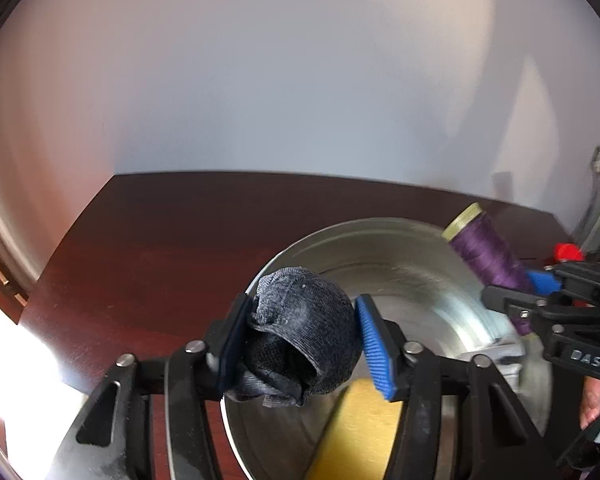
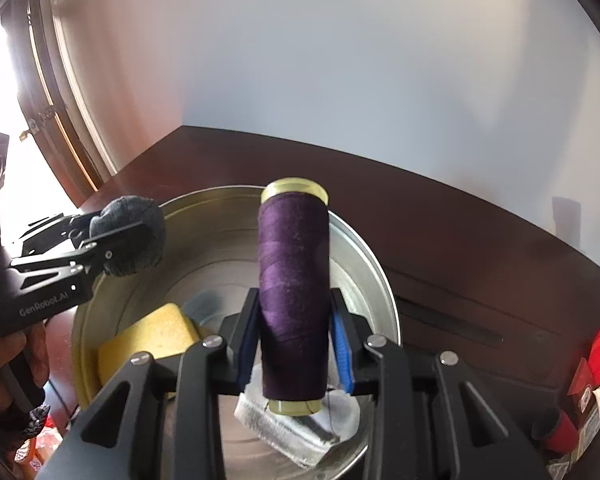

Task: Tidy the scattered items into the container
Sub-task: 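Carry the grey sock and purple spool into the tin and release both, then move both tools back over the remaining items on the table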

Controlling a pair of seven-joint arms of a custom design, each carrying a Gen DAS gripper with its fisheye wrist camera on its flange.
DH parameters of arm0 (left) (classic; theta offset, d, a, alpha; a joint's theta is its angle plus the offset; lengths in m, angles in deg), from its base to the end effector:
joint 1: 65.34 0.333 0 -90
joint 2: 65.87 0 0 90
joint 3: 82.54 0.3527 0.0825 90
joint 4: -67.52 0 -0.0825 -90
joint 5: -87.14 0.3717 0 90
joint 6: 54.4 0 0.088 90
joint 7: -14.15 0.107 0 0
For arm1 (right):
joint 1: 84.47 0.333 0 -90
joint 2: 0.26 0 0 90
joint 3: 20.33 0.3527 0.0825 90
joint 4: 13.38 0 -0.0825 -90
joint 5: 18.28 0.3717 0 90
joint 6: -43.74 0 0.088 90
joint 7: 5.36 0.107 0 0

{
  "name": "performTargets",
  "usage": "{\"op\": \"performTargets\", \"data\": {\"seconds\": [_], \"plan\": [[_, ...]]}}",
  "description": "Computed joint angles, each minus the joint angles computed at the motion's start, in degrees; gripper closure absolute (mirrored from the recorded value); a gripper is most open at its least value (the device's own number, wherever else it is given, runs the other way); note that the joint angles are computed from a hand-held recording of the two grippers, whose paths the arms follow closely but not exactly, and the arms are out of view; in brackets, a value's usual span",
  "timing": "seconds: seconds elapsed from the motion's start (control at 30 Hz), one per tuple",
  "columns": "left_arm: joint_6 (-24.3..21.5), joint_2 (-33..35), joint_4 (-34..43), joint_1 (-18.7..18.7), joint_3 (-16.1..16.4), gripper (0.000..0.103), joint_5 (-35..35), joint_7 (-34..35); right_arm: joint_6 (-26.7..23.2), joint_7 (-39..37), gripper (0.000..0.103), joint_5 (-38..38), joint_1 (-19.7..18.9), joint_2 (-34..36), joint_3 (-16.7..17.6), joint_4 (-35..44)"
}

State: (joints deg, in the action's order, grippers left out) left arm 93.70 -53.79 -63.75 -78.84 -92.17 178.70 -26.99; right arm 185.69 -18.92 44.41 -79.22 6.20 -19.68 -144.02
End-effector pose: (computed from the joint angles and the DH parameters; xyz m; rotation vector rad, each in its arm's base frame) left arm 0.4754 -0.2219 0.3033 -2.0814 1.2464 -0.6392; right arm 0.5280 0.0515 0.3576 -2.3682 0.6415 -0.1524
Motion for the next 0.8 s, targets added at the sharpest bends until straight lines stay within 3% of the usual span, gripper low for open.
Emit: {"op": "performTargets", "data": {"seconds": [0.13,0.2,0.4,0.53,0.67,0.77,0.8], "plan": [[0.5,0.2,-0.2,0.4,0.3,0.023,-0.6,0.4,1.2,-0.4,0.069,1.3,0.1,1.3,0.3,0.2],[-0.1,0.0,-0.3,0.3,0.3,0.019,-0.8,0.5,-0.5,-0.9,0.065,2.0,-0.7,1.2,-0.1,0.2],[-1.8,-2.7,-2.5,-0.6,-0.7,0.019,2.7,-5.6,-10.5,-1.8,0.051,4.2,-4.4,-0.3,-2.3,1.0],[-3.4,-5.5,-4.1,-1.4,-2.0,0.018,3.9,-7.4,-19.7,-2.2,0.048,3.6,-9.2,-1.1,-5.9,2.1],[-6.3,-6.3,-3.0,-3.7,-4.2,0.015,2.6,-5.2,-22.4,-3.0,0.044,3.6,-13.3,-1.5,-8.3,1.8],[-5.6,-4.3,0.3,-5.2,-4.8,0.015,3.2,-2.7,-22.9,-3.7,0.041,3.2,-15.9,-0.8,-9.6,2.2],[-5.1,-3.2,1.8,-5.7,-5.0,0.015,3.3,-1.4,-23.0,-4.0,0.036,3.3,-16.8,-0.6,-9.9,2.2]]}}
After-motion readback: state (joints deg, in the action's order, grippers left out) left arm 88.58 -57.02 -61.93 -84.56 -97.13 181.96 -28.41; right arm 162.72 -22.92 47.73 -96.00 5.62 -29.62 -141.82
